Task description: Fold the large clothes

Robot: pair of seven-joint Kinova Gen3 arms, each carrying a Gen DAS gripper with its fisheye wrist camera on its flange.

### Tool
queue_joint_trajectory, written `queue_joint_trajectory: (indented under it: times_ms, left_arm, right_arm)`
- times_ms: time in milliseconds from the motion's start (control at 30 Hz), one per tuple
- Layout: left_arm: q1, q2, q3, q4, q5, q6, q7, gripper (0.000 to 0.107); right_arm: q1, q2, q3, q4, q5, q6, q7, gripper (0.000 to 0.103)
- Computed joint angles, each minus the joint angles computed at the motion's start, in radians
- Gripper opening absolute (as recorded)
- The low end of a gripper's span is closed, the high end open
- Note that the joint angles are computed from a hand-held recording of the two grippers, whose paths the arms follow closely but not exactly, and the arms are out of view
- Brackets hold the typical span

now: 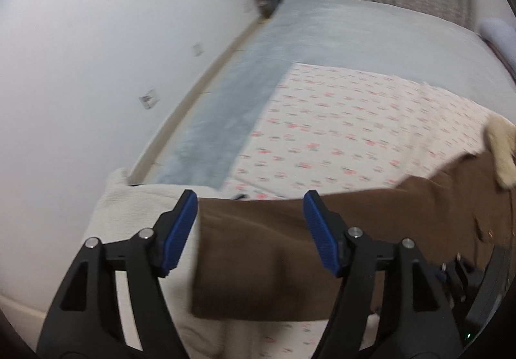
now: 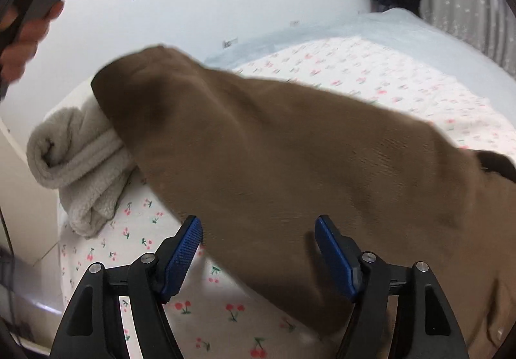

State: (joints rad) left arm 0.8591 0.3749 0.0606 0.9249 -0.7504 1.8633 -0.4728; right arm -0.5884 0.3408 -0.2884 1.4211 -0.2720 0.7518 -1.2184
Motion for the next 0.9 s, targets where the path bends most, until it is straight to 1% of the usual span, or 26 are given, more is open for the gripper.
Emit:
queue_joint_trajectory:
  times_ms: [67,167,200,233,267,300,367,433,500,533,567,600,633,667,700,767,800,833,867,900]
  left_arm:
    - [0.002,0.035,0.020,-0.037,0.025,-0.044,-0.024,0.076]
    - [0.000,0.096,0.023,-0.089,0.090,-0.139,-0.074,0.077]
    - [-0.011,0.129,0.039,-0.116,0.109,-0.175,-0.096,0.077]
    - [-0.008,0.156,0.037,-0.142,0.123,-0.195,-0.115,0.077]
    - [0.009,0.190,0.019,-0.181,0.140,-0.198,-0.131,0.077]
    - [0.013,0.219,0.006,-0.211,0.155,-0.209,-0.146,0.077]
    - [0.007,0.260,0.006,-0.219,0.184,-0.268,-0.155,0.077]
    - [0.018,0.302,-0.018,-0.228,0.189,-0.300,-0.172,0.077]
    - [0.034,0.339,-0.057,-0.218,0.180,-0.289,-0.171,0.077]
    - [0.034,0.345,-0.075,-0.191,0.189,-0.286,-0.157,0.077]
    - [0.034,0.333,-0.087,-0.145,0.198,-0.297,-0.137,0.079]
    - [0.032,0.319,-0.091,-0.099,0.202,-0.303,-0.109,0.088]
    - [0.046,0.307,-0.114,-0.057,0.190,-0.292,-0.068,0.094]
    - [0.069,0.307,-0.142,-0.033,0.163,-0.266,-0.038,0.102]
    - [0.077,0.307,-0.151,-0.029,0.152,-0.237,-0.022,0.103]
    - [0.060,0.313,-0.123,-0.074,0.159,-0.176,-0.002,0.102]
    - [0.060,0.331,-0.122,-0.121,0.159,-0.135,-0.009,0.099]
    - [0.070,0.346,-0.122,-0.167,0.143,-0.099,-0.020,0.098]
    - [0.081,0.363,-0.118,-0.213,0.124,-0.069,-0.030,0.097]
    - [0.099,0.376,-0.130,-0.260,0.117,-0.053,-0.043,0.097]
  right_arm:
    - [0.016,-0.024,0.032,0.009,0.023,0.002,-0.026,0.076]
    - [0.074,-0.072,0.081,0.042,0.058,-0.010,-0.054,0.077]
    - [0.100,-0.079,0.099,0.042,0.069,-0.003,-0.064,0.078]
    - [0.133,-0.080,0.116,0.037,0.073,0.012,-0.070,0.078]
    - [0.155,-0.079,0.124,0.032,0.081,0.022,-0.075,0.078]
    - [0.177,-0.079,0.149,0.031,0.104,0.027,-0.094,0.078]
    - [0.221,-0.084,0.172,0.040,0.133,0.022,-0.109,0.078]
    - [0.294,-0.082,0.181,0.051,0.116,0.021,-0.081,0.078]
    - [0.387,-0.069,0.199,0.045,0.060,0.046,-0.013,0.078]
    - [0.429,-0.066,0.189,0.052,0.046,0.048,0.012,0.078]
    - [0.463,-0.061,0.198,0.057,0.035,0.050,0.038,0.078]
    - [0.478,-0.068,0.206,0.080,0.029,0.041,0.054,0.078]
    - [0.504,-0.061,0.218,0.085,0.025,0.042,0.079,0.078]
    - [0.533,-0.060,0.210,0.100,0.007,0.035,0.120,0.078]
    - [0.580,-0.053,0.193,0.101,-0.019,0.045,0.160,0.077]
    - [0.663,-0.052,0.145,0.097,-0.070,0.083,0.242,0.077]
    - [0.681,-0.066,0.140,0.110,-0.071,0.079,0.276,0.077]
    - [0.681,-0.085,0.149,0.126,-0.056,0.071,0.295,0.077]
    - [0.662,-0.116,0.171,0.153,-0.024,0.048,0.297,0.077]
    - [0.624,-0.153,0.201,0.192,0.012,0.008,0.283,0.078]
